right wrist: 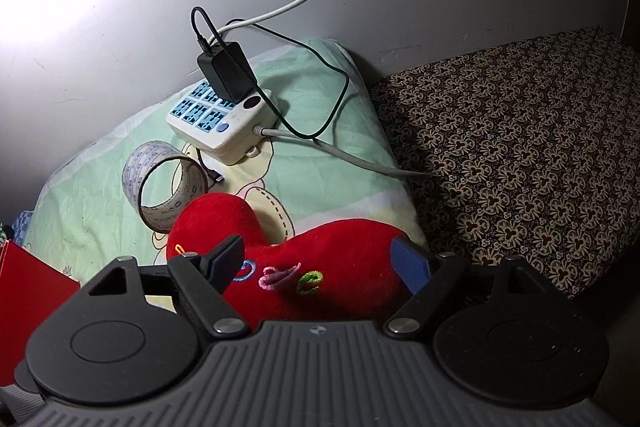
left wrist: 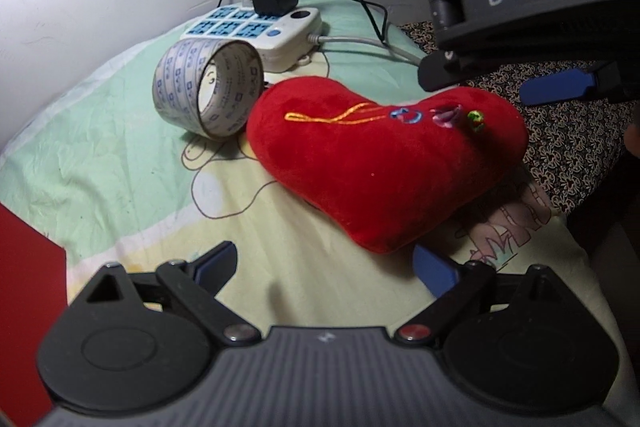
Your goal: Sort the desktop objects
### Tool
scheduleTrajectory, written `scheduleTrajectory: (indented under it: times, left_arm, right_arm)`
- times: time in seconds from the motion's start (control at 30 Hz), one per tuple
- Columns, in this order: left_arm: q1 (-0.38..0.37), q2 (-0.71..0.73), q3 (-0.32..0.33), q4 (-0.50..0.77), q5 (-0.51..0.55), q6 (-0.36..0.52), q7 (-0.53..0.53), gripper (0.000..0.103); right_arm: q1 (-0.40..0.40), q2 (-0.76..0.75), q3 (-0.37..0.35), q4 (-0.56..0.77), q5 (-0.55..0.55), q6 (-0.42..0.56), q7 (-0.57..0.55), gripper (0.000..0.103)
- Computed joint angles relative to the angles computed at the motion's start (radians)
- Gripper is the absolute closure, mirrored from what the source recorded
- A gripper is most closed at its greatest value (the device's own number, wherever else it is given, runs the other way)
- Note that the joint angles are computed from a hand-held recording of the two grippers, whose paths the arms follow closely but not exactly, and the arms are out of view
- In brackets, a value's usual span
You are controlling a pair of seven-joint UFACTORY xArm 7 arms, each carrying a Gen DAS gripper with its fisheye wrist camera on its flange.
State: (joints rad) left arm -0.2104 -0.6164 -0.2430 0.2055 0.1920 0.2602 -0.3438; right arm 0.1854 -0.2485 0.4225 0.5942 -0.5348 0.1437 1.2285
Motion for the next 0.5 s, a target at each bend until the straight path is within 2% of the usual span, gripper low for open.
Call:
scheduleTrajectory:
  times: [0.13,0.37,0.5]
  left_arm:
    - [0.002,0.052,-0.007,0.010,0.013,-0.050,0.010,0.008]
    - [0.051,0.150,-0.044,0.039,0.056,-0.123,0.023,0.009]
    - [0.042,0.197,-0.023,0.054,0.053,-0.153,0.043,0.009]
  right_arm:
    - [-0.006,0.055,-0.001,0.030,-0.033,0.013,0.013,0.019]
    - [-0.003,0.118,-0.022,0.084,-0.240,0.034,0.122,0.015]
    - [0.020,0.161,-0.045,0.120,-0.354,0.069,0.196,0.015]
